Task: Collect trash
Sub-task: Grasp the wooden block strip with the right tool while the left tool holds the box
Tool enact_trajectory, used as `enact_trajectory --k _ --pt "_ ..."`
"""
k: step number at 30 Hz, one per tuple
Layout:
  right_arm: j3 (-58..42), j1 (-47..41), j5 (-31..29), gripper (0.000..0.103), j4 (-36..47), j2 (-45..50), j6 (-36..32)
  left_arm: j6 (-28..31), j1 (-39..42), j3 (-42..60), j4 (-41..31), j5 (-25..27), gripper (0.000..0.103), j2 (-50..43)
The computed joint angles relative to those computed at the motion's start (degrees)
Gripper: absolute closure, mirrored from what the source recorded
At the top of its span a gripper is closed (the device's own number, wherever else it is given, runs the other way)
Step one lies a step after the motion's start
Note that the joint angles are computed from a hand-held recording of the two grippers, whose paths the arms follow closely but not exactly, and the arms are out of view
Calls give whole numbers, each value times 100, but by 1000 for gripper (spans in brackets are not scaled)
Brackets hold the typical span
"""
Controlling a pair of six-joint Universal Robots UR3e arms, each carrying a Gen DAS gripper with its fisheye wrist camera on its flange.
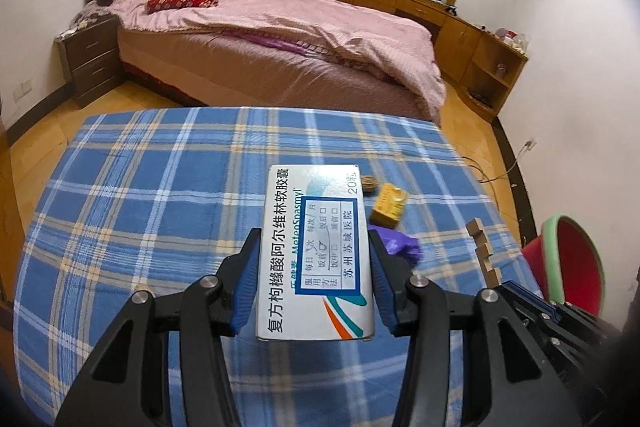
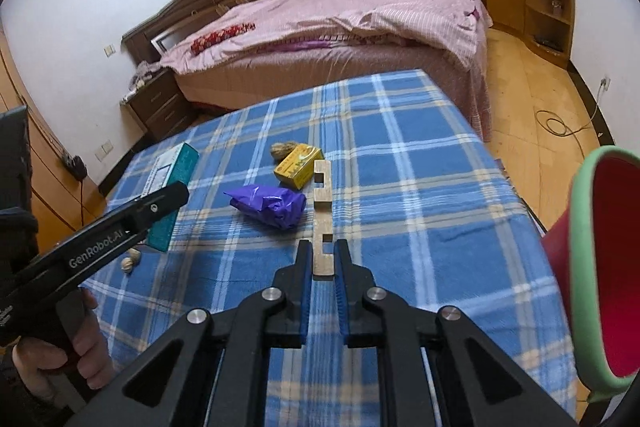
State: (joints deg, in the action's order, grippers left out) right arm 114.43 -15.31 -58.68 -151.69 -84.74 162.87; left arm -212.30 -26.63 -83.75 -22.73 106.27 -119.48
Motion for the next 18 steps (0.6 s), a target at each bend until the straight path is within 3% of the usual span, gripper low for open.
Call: enact_trajectory --k 18 --pt "1032 -2075 1097 90 1404 -2111 -1014 112 -835 1266 -697 260 52 -357"
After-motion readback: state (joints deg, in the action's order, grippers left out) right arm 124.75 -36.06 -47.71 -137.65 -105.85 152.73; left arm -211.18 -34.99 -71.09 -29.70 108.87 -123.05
